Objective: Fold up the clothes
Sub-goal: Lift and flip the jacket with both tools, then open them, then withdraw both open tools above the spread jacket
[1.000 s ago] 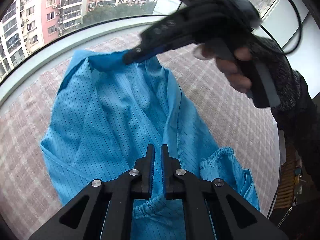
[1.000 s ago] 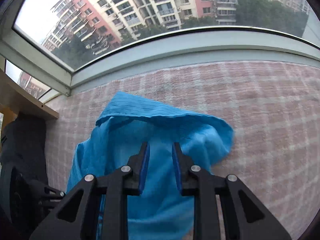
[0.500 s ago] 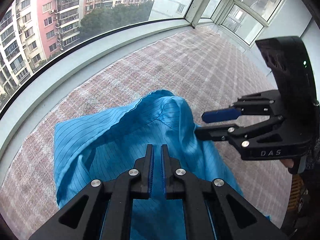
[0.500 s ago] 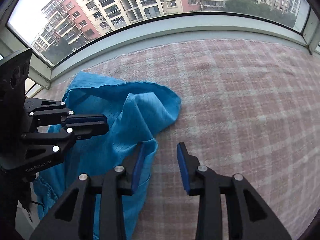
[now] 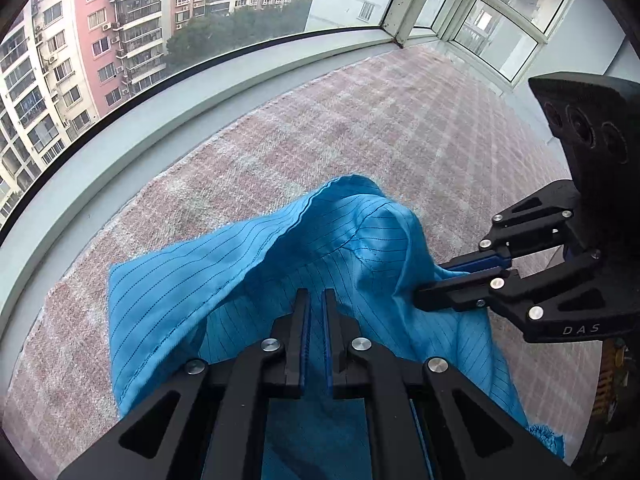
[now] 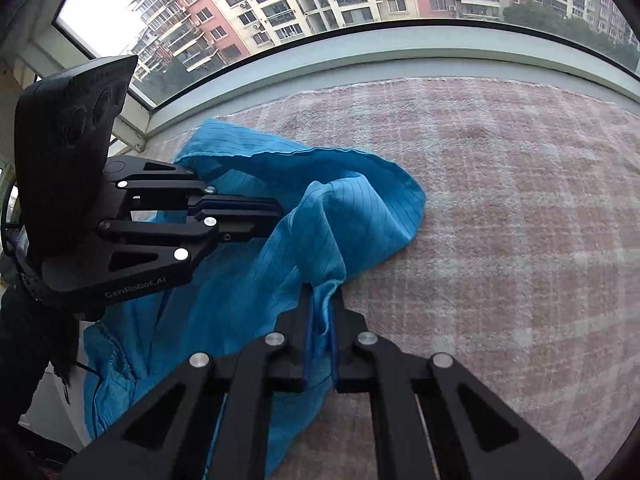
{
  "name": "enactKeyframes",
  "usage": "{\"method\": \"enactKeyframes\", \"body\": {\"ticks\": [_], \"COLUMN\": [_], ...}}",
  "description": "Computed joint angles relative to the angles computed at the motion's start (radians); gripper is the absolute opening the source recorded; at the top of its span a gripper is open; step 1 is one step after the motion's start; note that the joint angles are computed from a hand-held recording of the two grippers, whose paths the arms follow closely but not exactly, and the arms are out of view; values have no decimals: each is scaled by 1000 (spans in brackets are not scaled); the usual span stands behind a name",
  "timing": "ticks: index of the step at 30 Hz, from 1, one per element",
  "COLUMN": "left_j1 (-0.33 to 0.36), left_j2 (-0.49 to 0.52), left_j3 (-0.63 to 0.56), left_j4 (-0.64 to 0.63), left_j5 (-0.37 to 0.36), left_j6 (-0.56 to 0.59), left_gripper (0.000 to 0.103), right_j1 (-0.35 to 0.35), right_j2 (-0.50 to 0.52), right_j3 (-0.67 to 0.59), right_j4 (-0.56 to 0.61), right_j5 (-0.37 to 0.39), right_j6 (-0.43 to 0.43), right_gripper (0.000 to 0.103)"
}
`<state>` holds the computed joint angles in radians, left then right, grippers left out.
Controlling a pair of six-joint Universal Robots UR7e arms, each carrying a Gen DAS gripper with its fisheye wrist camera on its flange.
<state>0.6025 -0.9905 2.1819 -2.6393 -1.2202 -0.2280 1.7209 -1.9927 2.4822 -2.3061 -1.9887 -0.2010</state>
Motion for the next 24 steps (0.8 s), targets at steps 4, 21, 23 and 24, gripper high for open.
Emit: {"method": "enactKeyframes", "body": {"ticks": [4,21,23,24], "left_j1": [-10,-120,-117,-109], "left_j2": [27,-387,-473,-497], "left_j3": [1,111,141,154], "left_j4": [-48,231,323,357], "left_j5": [85,51,59,64], "left_j6": [-2,-41,-77,-100], "left_gripper": [2,12,12,12], "right_j1": [47,244,249,252], "right_j2": [44,-71,-38,-19], "right_j3": [-12,32,58,70], "right_j4": [-6,79,77,75], "right_j5": [-128,-93,-112,-121], "right_j6": [59,211,207,206], "right_gripper": [4,23,23,23]}}
